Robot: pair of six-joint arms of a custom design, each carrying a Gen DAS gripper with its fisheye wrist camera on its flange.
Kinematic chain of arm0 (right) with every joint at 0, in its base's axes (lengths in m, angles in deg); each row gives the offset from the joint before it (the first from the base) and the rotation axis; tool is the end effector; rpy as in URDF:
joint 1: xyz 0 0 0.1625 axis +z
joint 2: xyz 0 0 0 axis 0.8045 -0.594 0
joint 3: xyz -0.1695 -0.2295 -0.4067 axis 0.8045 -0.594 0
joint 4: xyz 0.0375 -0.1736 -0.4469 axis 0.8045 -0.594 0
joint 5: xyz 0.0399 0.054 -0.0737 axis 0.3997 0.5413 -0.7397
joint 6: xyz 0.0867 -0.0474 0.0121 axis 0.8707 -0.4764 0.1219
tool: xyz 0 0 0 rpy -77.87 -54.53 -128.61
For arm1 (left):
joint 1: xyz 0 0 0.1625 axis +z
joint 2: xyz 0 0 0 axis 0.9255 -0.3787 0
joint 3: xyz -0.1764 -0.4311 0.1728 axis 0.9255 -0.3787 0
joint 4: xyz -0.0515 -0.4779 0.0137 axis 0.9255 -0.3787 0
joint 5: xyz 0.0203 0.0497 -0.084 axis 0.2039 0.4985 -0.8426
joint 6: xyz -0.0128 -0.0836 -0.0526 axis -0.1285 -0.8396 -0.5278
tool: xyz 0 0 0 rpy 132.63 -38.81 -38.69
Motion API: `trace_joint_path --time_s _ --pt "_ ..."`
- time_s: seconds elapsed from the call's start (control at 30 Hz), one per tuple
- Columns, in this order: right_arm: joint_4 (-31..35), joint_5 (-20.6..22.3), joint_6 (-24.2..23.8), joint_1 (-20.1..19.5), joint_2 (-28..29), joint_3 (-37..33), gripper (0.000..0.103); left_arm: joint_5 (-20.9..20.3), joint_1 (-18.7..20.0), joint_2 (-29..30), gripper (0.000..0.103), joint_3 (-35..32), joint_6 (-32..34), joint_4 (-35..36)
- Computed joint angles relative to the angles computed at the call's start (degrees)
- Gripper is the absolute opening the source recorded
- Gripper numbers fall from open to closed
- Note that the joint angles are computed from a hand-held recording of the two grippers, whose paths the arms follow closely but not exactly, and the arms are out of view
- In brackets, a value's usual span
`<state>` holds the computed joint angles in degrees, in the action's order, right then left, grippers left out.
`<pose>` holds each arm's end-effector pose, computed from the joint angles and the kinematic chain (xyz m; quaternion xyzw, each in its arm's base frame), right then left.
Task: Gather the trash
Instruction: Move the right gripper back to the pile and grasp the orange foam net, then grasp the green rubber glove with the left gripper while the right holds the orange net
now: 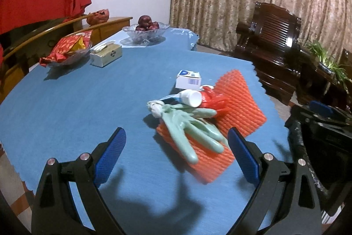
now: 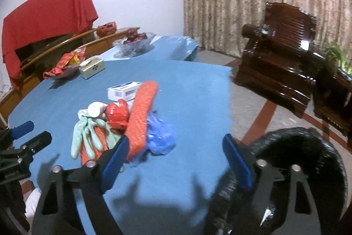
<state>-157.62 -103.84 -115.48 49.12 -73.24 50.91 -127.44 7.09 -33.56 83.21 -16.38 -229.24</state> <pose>0.2842 -0.8425 -0.0378 0.2646 -0.8585 0.3562 0.2572 0.0037 -0.7463 0.2637 0.1175 0.8315 -0.4219 0.3416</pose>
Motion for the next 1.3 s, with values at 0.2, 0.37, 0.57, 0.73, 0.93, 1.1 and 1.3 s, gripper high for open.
trace_joint_path --time_s 0.2,0.37,0.57,0.73,0.93,1.1,1.3 --pt "7.7 1.7 0.0 0.2 3.3 -6.0 0.055 -0.1 1.2 0.7 0.091 -1.9 -0.3 1.2" --pt "13.1 2.3 1.4 0.0 5.1 -9.6 0.042 -0.6 2.0 1.4 0.086 -3.5 -0.6 2.4" --pt "16.1 3.0 1.4 -0.5 5.5 -10.5 0.025 -1.1 3.0 2.7 0.077 -5.6 -1.5 5.8" --pt "16.6 3.2 1.4 -0.7 5.6 -10.8 0.022 -2.0 4.0 4.1 0.07 -7.8 -3.1 9.1" --pt "16.8 3.1 0.9 -0.7 5.7 -11.2 0.022 -3.1 4.7 5.7 0.058 -10.6 -4.3 12.1" --pt "17.0 3.3 0.9 -0.6 5.7 -11.3 0.022 -5.6 5.2 6.1 0.039 -11.6 -4.8 15.0" --pt "15.7 4.6 0.9 -0.5 4.6 -9.7 0.021 -7.6 4.9 4.5 0.018 -10.0 -5.1 14.3"
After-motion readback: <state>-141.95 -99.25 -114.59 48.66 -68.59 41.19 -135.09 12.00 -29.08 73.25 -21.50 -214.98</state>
